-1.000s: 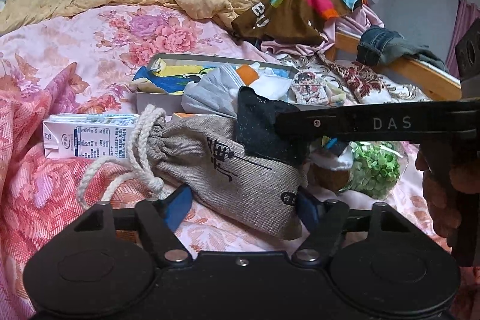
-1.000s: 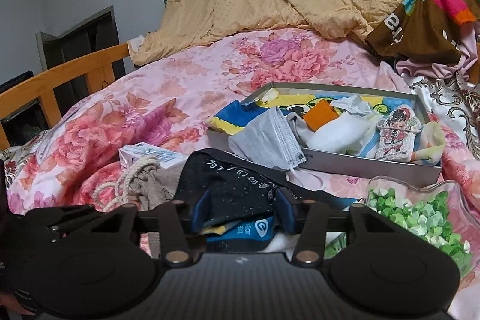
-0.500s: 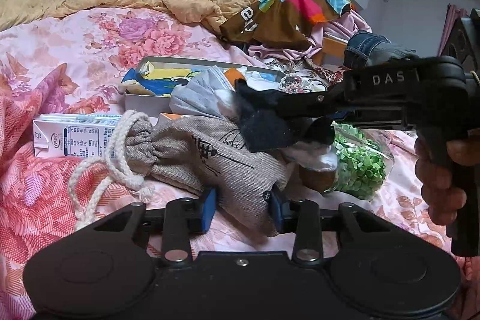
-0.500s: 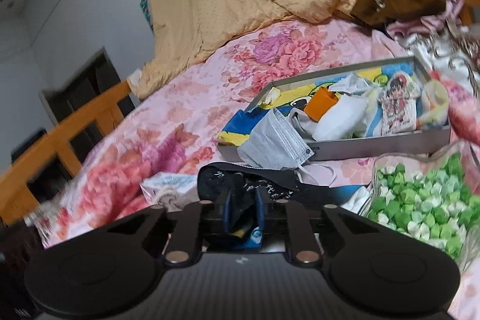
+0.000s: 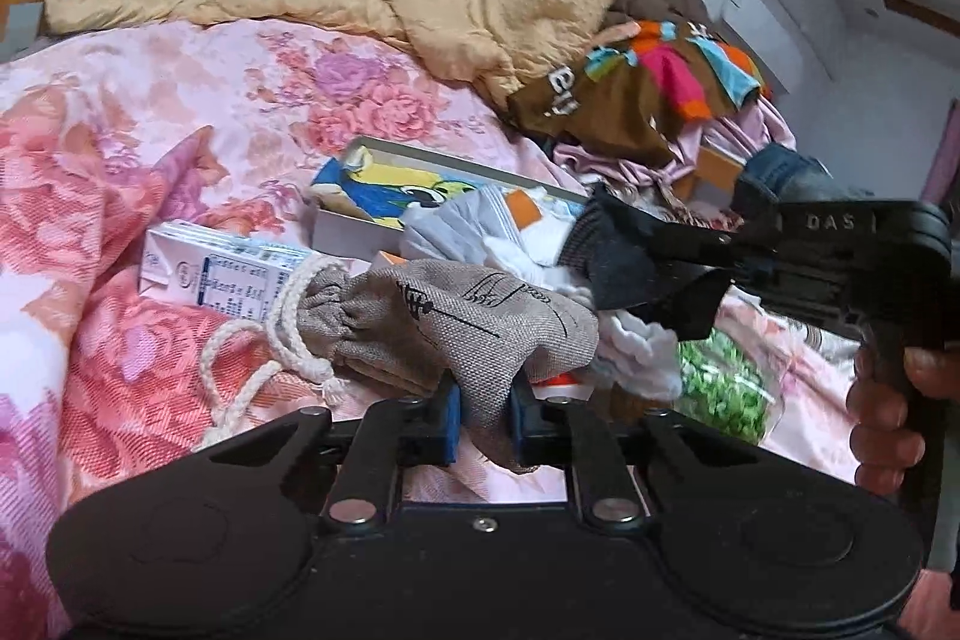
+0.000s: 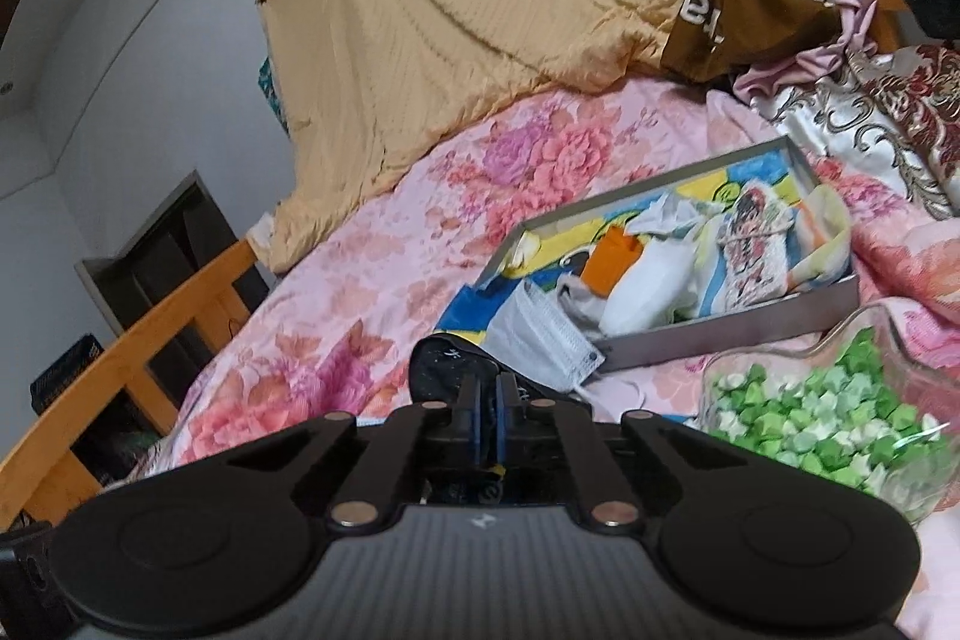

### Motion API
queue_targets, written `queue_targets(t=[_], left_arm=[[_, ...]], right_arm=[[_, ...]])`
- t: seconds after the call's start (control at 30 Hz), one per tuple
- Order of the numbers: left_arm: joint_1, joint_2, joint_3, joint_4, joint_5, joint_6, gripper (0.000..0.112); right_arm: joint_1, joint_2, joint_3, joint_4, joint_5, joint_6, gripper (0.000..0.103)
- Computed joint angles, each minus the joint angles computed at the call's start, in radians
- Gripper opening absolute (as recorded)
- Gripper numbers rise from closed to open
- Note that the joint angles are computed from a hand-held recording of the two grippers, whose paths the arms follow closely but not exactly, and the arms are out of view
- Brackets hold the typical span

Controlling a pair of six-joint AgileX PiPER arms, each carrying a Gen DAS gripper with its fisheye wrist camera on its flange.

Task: Organize soft objects
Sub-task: 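Lift the burlap bag and black cloth and carry both over the frog tray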

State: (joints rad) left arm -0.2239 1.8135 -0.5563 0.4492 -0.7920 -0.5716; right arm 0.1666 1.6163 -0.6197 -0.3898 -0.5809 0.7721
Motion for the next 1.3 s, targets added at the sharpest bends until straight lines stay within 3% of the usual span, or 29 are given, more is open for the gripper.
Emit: queue_targets(t=[0.4,0.77,1.07,1.3], left_arm=[[-0.085,-0.191,0.100,-0.181,0.074,0.005,0.016],[-0.141,-0.315,-0.009,-0.271,0.266,0.044,0.016],[-0.136,-0.291,-0.188,-0.187,0.402,0.030,0.016],[-0.117,-0.202,-0.361,-0.027,0.485,-0.086,0.016]], right_arm=[[-0.047,-0.100,0.075,0.035,-0.061,-0.007,0.005],[-0.109,-0.169,0.127,-0.042,-0.115,0.084,0.005],[-0.132,-0.170,0.094,-0.070,-0.126,0.093,0.005],[-0.165,-0.101,-0.014,-0.152,-0.132,0.168,0.005]])
